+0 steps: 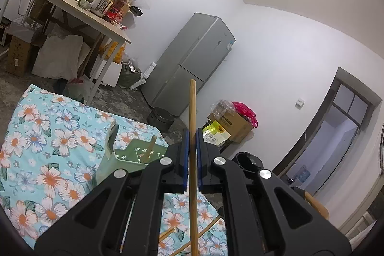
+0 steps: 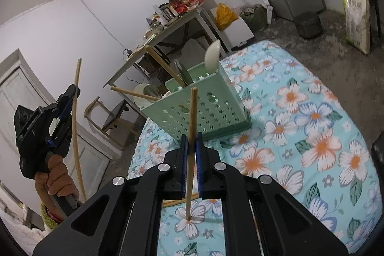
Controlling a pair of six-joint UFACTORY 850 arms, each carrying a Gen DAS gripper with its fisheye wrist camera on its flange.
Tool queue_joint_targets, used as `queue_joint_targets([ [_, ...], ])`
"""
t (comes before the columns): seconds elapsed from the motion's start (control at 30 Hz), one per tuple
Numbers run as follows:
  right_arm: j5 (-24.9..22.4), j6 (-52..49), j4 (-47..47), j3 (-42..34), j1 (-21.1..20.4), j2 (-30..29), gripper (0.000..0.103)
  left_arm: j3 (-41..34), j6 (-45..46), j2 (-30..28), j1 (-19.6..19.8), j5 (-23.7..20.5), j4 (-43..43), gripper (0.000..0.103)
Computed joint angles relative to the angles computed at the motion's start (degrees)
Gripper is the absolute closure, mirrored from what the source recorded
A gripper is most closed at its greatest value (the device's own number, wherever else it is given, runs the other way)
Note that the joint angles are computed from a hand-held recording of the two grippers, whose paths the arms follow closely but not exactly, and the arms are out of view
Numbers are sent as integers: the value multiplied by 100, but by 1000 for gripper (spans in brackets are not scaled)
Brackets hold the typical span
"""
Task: Organize utensils
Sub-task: 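Lift the chopstick with the left gripper toward the holder while the right holds its chopstick upright, then lower the chopstick into the green holder and open the left gripper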
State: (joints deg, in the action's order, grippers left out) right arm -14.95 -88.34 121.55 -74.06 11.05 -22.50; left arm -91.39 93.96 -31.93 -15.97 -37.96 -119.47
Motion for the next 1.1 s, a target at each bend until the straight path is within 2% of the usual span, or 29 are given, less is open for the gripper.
queue_joint_targets([
  [0.23, 151, -703, 491, -95, 86, 20, 96, -30, 74, -16, -26, 17, -64, 99],
  [0.53, 131, -950, 652, -153, 113, 32, 96, 58, 345, 54, -29, 19, -340, 99],
  [0.73, 224, -1464, 1058, -128, 155, 96, 96, 4, 638, 57, -44, -46, -657, 99],
  [0.83, 271, -1722, 1272, -103, 161, 134, 96, -190, 744, -30, -68, -61, -804, 99],
  [1.1, 289, -1382, 953, -146, 135, 111, 96, -1096, 1184, -515, -193, -199, -1488, 99],
])
